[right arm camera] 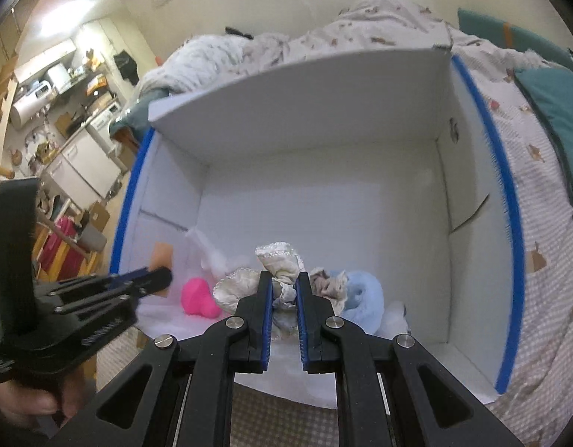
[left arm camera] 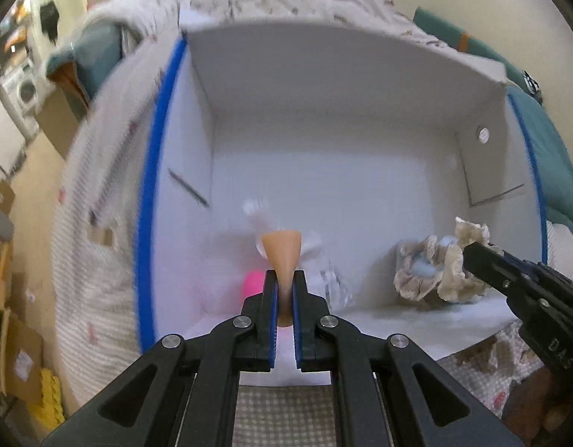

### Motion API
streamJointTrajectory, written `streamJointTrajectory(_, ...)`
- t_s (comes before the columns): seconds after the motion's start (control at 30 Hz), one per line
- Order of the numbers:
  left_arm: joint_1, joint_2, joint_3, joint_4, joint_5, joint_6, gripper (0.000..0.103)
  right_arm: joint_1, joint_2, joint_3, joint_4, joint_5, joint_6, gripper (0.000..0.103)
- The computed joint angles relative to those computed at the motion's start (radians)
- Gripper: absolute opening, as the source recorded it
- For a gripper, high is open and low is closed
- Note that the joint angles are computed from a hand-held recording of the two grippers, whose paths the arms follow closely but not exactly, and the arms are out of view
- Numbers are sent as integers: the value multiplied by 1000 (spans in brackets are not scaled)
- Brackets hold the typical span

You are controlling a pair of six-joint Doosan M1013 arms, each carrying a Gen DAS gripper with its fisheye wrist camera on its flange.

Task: Organize soft objects
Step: 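Carry the tan toy and white cloth into the box and open both grippers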

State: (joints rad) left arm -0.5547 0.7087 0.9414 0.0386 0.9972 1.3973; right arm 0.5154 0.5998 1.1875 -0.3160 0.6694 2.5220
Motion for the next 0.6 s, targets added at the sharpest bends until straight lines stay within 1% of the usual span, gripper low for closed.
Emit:
streamJointTrajectory(0.07,3,7,0,-14,3,0,7,-2,4,-4,31,5,-22,13)
streamJointTrajectory(0.27,-4,-1,26,18,-38,22,7,-3,12,-11,86,11,-66,13)
streamJointTrajectory(0.47,-5,-6,32,21,-37,13,7,-8,11,-6,108,9,-66,14)
streamJointTrajectory(0.53,-8,-8,35,33,-41,4,8,-8,10,-4,104,6,-53,16)
streamJointTrajectory(0.57,-8,-9,37,41,-45,-3,10,-8,8,0,98,1,-45,18)
streamJointTrajectory(0.6,-8,-15,47,43,-51,-7,13,-8,7,1,93,-3,-38,22)
